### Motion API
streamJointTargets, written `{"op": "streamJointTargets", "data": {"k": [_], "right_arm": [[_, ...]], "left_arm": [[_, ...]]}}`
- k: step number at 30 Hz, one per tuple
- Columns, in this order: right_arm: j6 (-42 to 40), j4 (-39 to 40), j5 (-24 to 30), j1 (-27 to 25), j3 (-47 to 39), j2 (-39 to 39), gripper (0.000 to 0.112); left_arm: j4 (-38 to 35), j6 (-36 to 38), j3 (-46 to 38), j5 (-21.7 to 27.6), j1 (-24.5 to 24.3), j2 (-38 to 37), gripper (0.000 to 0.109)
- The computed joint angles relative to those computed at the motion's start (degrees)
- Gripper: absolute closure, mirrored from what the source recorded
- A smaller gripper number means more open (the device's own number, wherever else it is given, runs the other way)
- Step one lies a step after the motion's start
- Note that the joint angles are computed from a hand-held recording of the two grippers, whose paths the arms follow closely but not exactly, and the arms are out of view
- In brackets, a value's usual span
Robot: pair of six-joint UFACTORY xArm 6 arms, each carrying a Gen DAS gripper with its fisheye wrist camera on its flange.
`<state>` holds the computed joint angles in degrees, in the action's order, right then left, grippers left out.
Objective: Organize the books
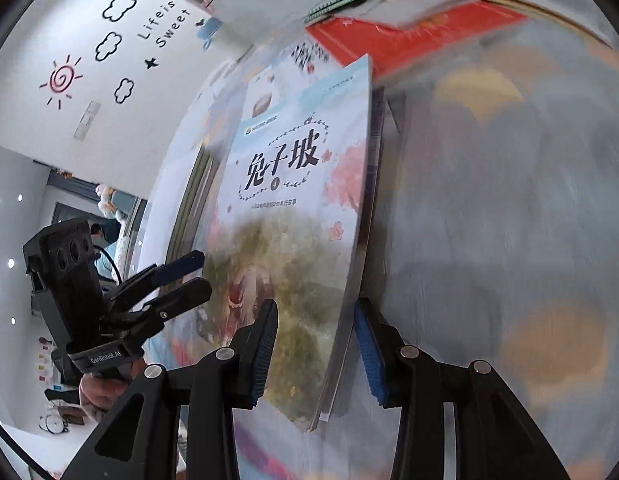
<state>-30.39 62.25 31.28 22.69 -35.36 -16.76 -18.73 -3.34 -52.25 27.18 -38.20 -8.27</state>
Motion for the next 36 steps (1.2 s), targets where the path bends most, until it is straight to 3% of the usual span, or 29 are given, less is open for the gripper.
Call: {"op": "streamJointTargets", "data": {"k": [5, 7, 11, 14, 16, 18, 20, 25, 29, 36], "right_arm": [[-7.55, 9.43, 3.97, -1.78, 9.05, -8.40, 0.078], [-14.07, 16.27, 7.34, -4.40, 8.52, -6.31, 0.080], [-19.32, 21.39, 9.77, -6.94, 6.62, -1.93, 0.104], [-22.45, 23.83, 12.08, -8.18, 4.57, 1.34, 0.107], [-23.40, 23.89, 12.28, -7.97, 4.20, 1.80, 0.107], [-24.97, 24.05, 12.02, -7.31, 3.13, 2.85, 0.107], [-26.07, 24.34, 12.30, -7.86, 4.43, 1.46, 0.107], [-28.49, 27.69, 9.33, -6.26, 5.62, 0.23, 0.106], [-31.83, 30.30, 8.40, -5.57, 3.80, 2.12, 0.103], [-35.86, 34.98, -0.43, -0.62, 3.42, 1.60, 0.101]], "left_arm": [[-7.65, 7.82, 5.69, -2.12, -2.20, -3.74, 0.043], [-10.73, 11.68, 5.21, -4.19, -1.76, -2.28, 0.043], [-21.97, 21.04, 2.17, -2.86, -0.15, 0.60, 0.047], [-26.31, 24.33, 0.76, -2.87, 0.64, 2.11, 0.051], [-30.40, 27.69, -0.02, -2.27, 1.71, 2.98, 0.060], [-32.08, 27.43, -0.23, -2.68, 2.67, 3.70, 0.082], [-37.43, 30.38, -0.47, -1.33, 3.95, 4.10, 0.083], [-30.18, 25.10, 0.75, -5.92, 1.78, 3.58, 0.083], [-29.85, 24.66, 0.73, -6.11, 1.78, 3.58, 0.083], [-21.66, 17.54, 1.24, -8.18, 0.98, 3.49, 0.081]]}}
